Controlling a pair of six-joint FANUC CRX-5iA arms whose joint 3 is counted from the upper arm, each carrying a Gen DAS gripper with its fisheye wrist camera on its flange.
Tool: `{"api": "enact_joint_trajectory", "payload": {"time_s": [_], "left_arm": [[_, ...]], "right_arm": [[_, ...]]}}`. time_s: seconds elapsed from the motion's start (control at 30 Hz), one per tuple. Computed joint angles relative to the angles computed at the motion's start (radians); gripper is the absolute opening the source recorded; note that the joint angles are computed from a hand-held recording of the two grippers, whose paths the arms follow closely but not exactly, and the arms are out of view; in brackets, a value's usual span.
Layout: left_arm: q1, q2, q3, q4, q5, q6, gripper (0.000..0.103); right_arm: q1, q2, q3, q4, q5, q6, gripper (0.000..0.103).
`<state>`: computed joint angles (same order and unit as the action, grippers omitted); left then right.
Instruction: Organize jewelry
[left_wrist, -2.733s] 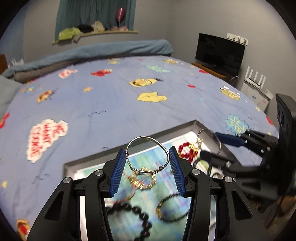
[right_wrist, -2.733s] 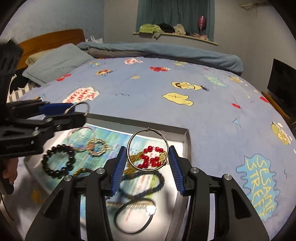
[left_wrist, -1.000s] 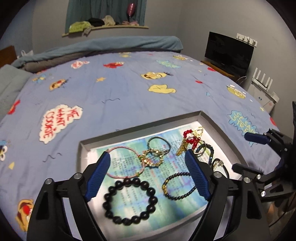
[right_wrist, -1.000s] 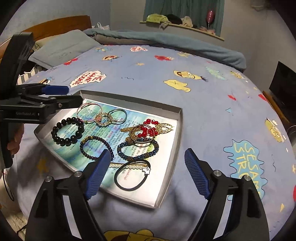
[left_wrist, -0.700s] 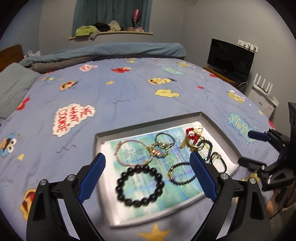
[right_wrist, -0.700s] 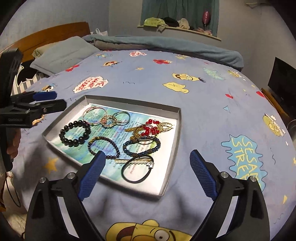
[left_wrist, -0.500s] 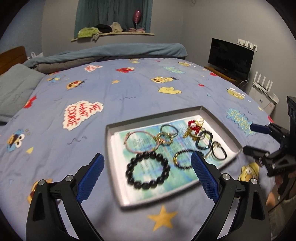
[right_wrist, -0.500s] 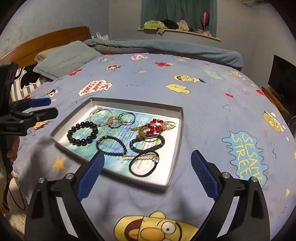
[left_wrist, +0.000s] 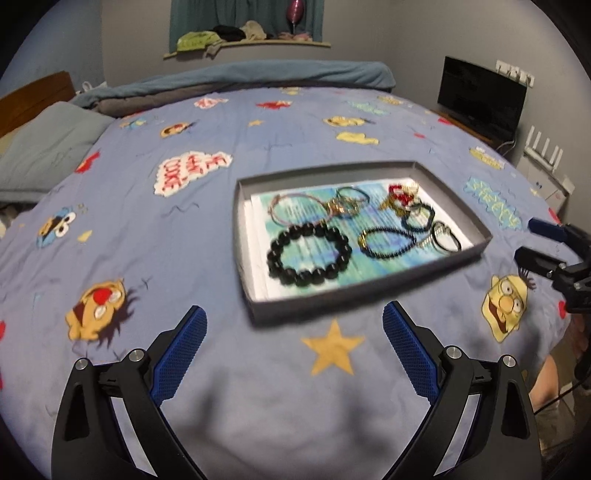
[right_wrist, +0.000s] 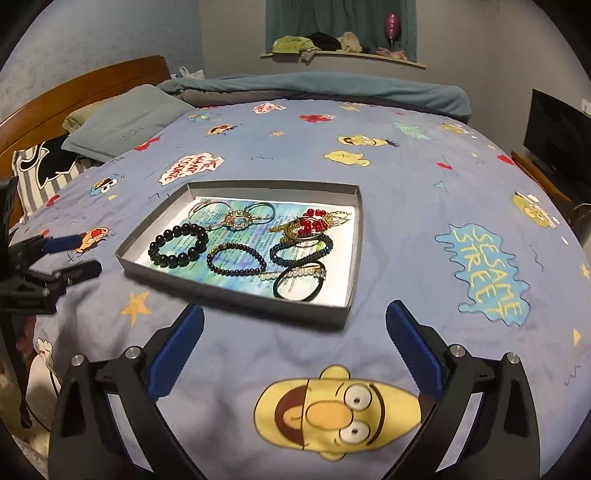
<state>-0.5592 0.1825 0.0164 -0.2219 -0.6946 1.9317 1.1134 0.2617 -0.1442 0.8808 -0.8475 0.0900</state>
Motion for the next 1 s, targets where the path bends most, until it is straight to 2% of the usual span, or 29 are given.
{"api": "enact_joint_trajectory", "payload": {"time_s": [0.13,0.37,0.6,1.0], "left_arm": [[-0.060,0.033,0.081,-0.108,-0.095,0.134,0.096],[-0.131,0.063,0.166,-0.238,-0.167,0.277,0.097],[-0.154,0.067,0.176,-0.292,-0.188,0.336,0.098],[-0.147,0.048,0.144,-0.282,-0.178,0.343,0.098]], "right_arm": [[0.020,0.013,0.031,0.001,-0.062,-0.038,0.097],[0.049,0.040,0.074,0.016,-0.164,-0.109,0.097],[0.057,0.049,0.066,0.036,-0.167,-0.105,0.097],[0.059,0.048,0.059,0.028,-0.162,-0.121,0.097]]}}
